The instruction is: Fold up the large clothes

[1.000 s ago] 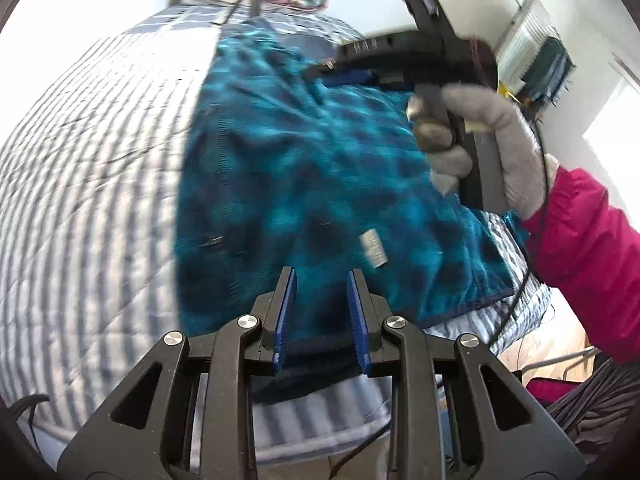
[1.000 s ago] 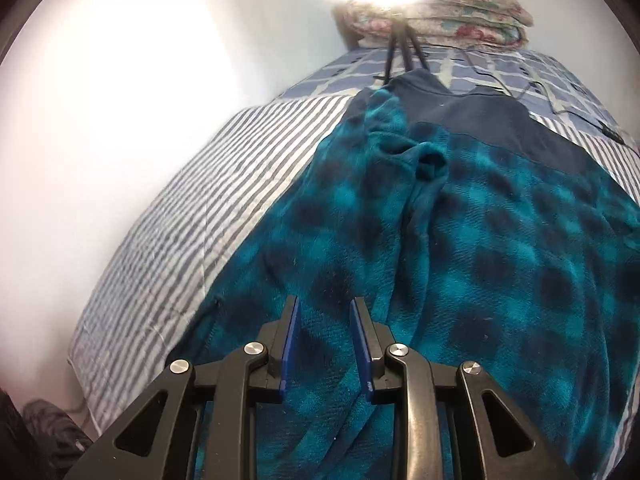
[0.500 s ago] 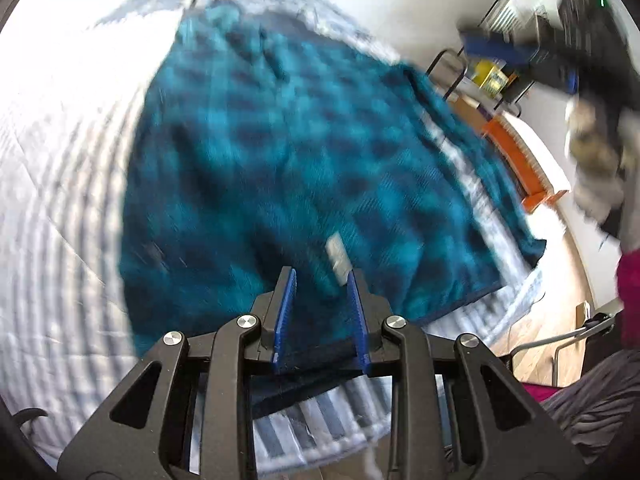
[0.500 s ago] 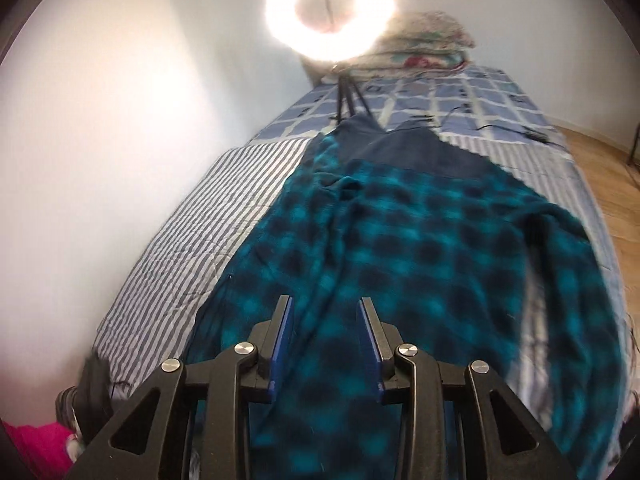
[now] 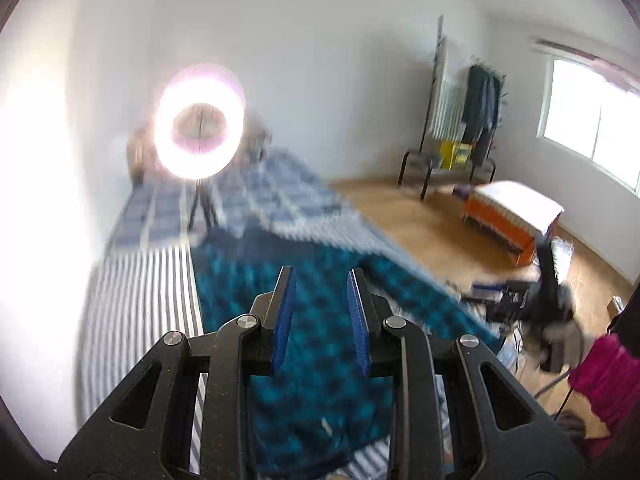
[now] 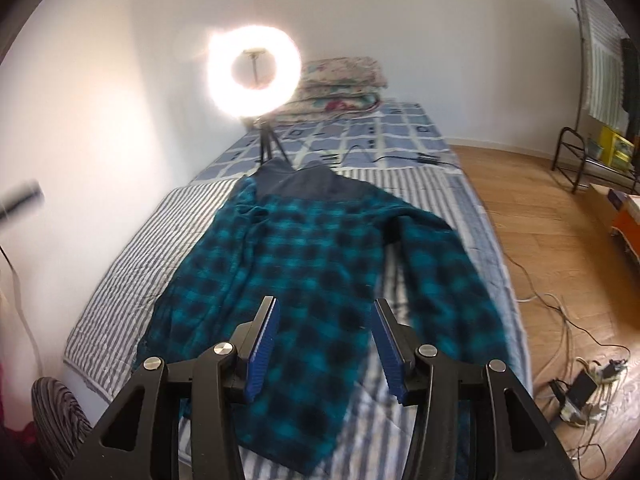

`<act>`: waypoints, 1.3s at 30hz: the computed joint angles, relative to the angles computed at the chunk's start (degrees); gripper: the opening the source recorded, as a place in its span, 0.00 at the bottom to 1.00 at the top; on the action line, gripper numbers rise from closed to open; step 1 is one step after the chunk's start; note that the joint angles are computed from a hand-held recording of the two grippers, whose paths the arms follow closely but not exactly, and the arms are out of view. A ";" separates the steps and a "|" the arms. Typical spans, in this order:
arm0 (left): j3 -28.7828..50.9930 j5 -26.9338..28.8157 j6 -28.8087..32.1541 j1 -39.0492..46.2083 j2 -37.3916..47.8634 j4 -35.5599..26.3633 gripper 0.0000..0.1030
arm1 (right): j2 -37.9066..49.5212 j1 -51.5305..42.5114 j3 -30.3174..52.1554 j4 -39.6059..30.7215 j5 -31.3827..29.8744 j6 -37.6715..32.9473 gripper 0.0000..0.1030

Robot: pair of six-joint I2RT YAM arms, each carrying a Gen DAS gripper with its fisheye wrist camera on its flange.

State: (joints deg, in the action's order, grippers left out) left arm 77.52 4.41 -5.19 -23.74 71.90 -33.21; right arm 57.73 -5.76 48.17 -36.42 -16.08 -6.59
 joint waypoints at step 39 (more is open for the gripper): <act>-19.08 6.61 -9.70 -12.21 25.55 18.30 0.32 | 34.99 -56.18 -6.64 9.30 -11.68 -22.78 0.57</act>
State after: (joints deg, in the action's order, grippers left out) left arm 58.45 11.03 -14.89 -35.94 97.45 -14.90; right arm 92.72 -61.94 41.53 -27.12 -27.76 -29.37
